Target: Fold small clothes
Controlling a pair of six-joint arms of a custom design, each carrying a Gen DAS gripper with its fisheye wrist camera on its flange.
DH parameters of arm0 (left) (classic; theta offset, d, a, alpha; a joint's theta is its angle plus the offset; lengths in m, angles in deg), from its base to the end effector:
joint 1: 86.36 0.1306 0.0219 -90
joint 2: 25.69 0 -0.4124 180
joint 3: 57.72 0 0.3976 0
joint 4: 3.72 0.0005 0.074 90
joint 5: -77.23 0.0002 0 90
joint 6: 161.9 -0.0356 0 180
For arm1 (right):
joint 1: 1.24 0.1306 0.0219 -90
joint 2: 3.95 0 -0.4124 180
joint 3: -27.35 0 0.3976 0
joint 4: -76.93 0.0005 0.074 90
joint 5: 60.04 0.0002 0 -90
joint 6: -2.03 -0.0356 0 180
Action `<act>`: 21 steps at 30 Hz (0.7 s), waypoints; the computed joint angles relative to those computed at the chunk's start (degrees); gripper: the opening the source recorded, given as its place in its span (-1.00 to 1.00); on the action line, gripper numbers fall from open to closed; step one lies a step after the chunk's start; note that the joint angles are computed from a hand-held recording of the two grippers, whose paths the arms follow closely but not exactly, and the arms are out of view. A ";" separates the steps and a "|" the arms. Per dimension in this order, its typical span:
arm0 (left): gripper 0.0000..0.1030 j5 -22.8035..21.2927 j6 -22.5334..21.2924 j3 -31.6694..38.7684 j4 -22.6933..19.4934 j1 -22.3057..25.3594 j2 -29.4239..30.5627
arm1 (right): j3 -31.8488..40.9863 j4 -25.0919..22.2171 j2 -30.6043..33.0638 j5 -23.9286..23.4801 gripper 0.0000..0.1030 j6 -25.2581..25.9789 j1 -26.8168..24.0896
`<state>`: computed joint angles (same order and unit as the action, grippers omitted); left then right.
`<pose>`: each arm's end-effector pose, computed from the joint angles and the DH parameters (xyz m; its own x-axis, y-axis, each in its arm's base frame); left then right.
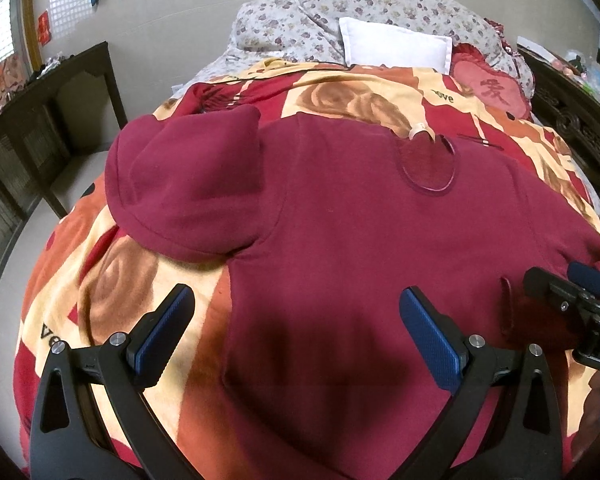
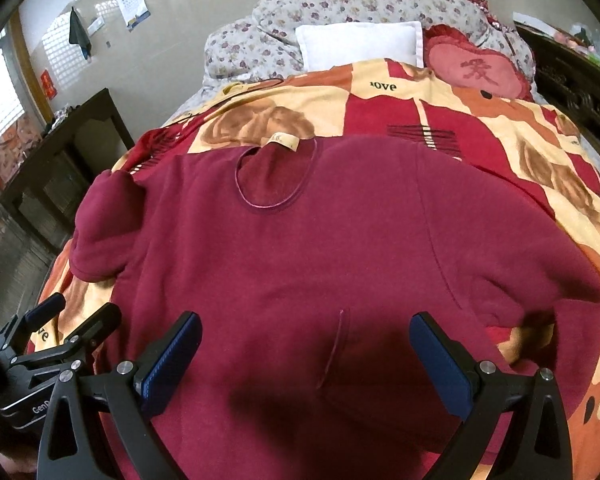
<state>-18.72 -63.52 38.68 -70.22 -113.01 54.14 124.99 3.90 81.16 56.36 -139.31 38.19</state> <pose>0.3593 -0.1768 0.5661 -0.7330 0.2057 -0.6484 0.2827 0.9591 -0.0153 0.3401 0.2585 0.5355 -0.7321 0.3035 -0.6098 0.2752 0.9507 0.1428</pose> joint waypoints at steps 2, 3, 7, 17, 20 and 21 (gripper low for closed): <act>0.99 0.05 0.07 0.15 0.02 0.20 0.29 | -0.14 0.39 0.07 -0.30 1.00 0.20 -0.08; 0.99 0.18 0.16 0.18 0.04 0.28 0.40 | -0.14 0.38 0.17 -0.31 1.00 0.24 -0.11; 0.99 0.37 0.36 0.04 0.04 0.54 0.60 | -0.38 0.91 0.50 -1.05 1.00 0.37 -0.40; 0.99 0.82 0.53 -0.04 0.24 1.58 1.24 | 0.26 1.56 1.72 -2.44 1.00 1.45 -0.70; 0.99 1.19 0.58 -0.07 0.23 1.89 1.35 | 0.57 1.60 2.15 -2.67 1.00 1.78 -0.78; 0.99 1.34 0.57 -0.12 0.24 2.03 1.33 | 0.63 1.71 2.30 -2.89 1.00 1.84 -0.81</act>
<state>-17.38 -62.95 38.57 -69.97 -110.98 55.48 125.62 5.61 83.46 53.47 -137.48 37.39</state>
